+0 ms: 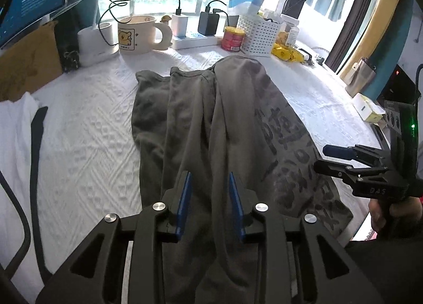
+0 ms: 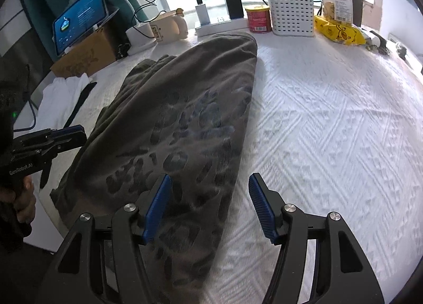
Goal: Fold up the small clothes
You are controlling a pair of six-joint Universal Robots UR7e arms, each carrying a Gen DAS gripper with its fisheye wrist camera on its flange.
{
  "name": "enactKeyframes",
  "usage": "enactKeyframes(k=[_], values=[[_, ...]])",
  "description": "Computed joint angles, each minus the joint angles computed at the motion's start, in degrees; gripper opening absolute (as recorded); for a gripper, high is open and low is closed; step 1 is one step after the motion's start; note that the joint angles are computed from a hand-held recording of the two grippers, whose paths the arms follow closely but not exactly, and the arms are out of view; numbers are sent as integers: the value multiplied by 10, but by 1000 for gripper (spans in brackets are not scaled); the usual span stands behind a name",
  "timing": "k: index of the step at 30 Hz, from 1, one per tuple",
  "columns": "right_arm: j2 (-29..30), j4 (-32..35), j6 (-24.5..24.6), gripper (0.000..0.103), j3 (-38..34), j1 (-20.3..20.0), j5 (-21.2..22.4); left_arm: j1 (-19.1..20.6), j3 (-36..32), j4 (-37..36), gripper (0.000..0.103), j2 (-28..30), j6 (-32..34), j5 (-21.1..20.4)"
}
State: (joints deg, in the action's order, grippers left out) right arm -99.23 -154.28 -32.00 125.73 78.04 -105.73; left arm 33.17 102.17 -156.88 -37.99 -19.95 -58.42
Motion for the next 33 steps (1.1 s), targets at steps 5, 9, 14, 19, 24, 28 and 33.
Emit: enactKeyframes(k=[5,9,14,19,24,28,33], values=[[22,0,1,65,-22,-2,-1,11,-29,-2,45,17,12,1],[44,-4,7,65,-40,-5,-6,25,-64,5,45,37,34,1],[67,-11,6,65,-61,-3,-12,43,-117,37,45,62,57,6],[86,-19,1,65,-79,-3,-12,62,-155,45,45,80,79,7],[106,-16,1,65,-99,-4,-16,84,-207,55,45,109,112,2],[122,-22,0,65,-117,1,-18,106,-254,72,45,136,135,-35],[136,-18,6,65,-133,4,-12,121,-279,67,1,146,150,-77]])
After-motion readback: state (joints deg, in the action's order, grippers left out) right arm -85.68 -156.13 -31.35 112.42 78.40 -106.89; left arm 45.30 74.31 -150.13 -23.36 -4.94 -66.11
